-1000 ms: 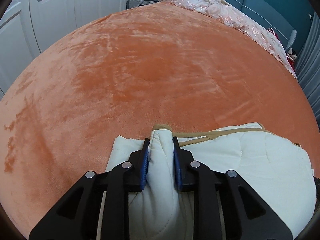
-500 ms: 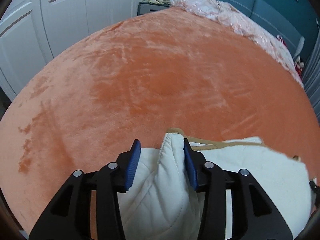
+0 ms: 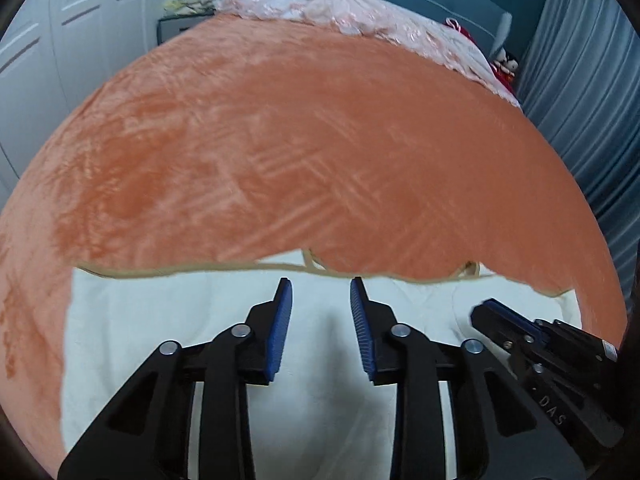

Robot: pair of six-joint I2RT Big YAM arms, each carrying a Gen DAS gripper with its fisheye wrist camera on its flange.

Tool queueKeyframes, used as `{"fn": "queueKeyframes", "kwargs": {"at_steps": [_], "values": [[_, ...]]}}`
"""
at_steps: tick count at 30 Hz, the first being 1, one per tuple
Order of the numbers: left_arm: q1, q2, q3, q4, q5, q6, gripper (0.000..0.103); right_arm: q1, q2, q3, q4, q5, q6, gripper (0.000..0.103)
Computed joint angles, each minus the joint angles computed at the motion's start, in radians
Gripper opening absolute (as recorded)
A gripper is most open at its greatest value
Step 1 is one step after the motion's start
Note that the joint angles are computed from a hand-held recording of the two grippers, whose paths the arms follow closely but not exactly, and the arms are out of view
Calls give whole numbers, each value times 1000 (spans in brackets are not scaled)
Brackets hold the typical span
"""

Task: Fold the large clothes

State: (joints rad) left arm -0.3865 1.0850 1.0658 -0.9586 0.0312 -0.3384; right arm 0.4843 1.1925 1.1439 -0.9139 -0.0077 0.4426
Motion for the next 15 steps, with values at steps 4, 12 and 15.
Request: {"fn": "queueKeyframes", "kwargs": {"at_steps": [4, 12, 15], "values": [[-11, 23, -69, 53, 19, -46, 19, -3, 51, -24, 11, -6, 19, 0], [-64, 11, -164, 189, -62, -63, 19, -9, 52, -115, 125, -25, 73, 0], [-59, 10, -172, 206, -66, -55, 19, -10, 51, -129, 151, -23, 75, 0]]}}
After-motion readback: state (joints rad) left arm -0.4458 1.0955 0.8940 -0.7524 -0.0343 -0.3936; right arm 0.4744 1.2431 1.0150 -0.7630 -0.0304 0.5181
